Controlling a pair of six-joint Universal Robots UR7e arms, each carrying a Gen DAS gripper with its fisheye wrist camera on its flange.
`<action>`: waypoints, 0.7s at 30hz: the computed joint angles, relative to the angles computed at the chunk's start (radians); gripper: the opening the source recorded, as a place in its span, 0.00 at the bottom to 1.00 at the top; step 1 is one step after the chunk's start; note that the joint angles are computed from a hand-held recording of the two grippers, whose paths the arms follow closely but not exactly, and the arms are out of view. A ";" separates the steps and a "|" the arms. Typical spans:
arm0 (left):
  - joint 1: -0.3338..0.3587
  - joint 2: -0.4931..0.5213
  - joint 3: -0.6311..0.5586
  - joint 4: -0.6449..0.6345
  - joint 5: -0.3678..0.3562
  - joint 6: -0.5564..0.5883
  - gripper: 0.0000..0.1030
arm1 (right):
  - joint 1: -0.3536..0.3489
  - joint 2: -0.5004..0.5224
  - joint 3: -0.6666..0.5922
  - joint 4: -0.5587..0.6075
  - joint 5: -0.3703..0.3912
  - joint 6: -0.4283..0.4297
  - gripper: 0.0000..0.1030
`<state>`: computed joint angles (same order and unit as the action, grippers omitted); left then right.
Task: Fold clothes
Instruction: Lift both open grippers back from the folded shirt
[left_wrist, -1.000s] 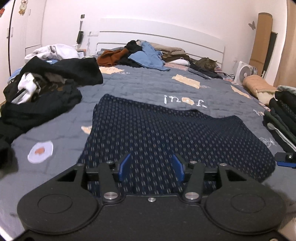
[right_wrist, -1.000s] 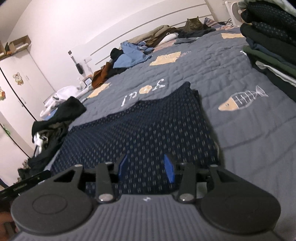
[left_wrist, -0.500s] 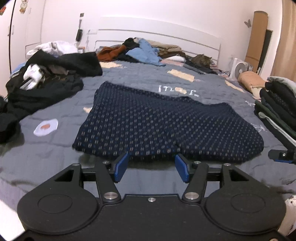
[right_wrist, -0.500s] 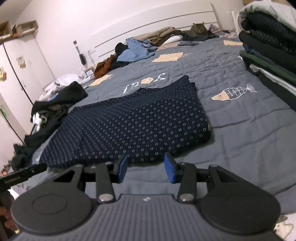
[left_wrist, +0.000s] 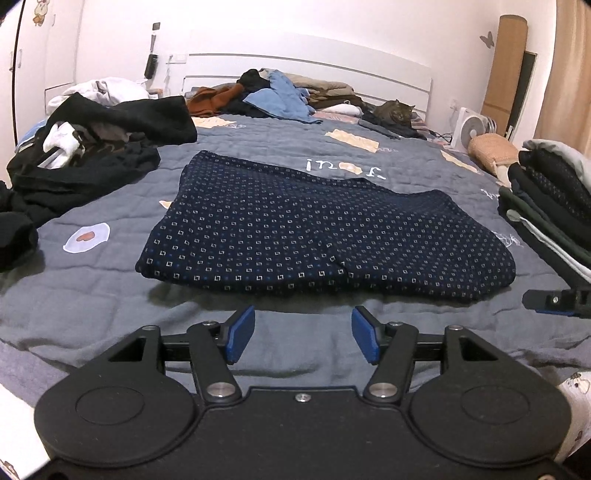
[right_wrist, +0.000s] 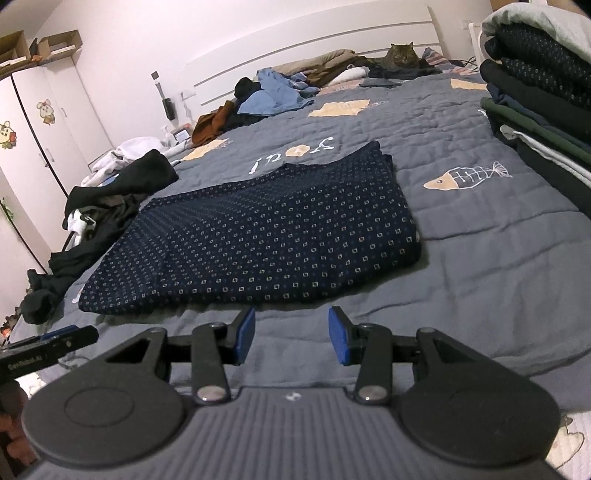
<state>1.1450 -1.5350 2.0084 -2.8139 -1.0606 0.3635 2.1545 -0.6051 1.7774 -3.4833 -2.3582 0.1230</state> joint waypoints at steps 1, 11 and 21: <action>0.000 0.002 0.000 -0.002 0.001 0.001 0.61 | -0.001 0.000 0.000 0.000 0.000 0.002 0.41; 0.003 0.015 -0.010 -0.004 0.024 -0.031 0.62 | -0.021 -0.004 0.014 -0.032 0.018 0.058 0.41; 0.017 0.027 -0.031 0.013 0.015 -0.065 0.62 | -0.076 -0.018 0.031 -0.110 0.015 0.196 0.42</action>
<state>1.1619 -1.5083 1.9775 -2.8010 -1.0460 0.2981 2.0781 -0.6230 1.8088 -3.5932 -2.3432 0.3188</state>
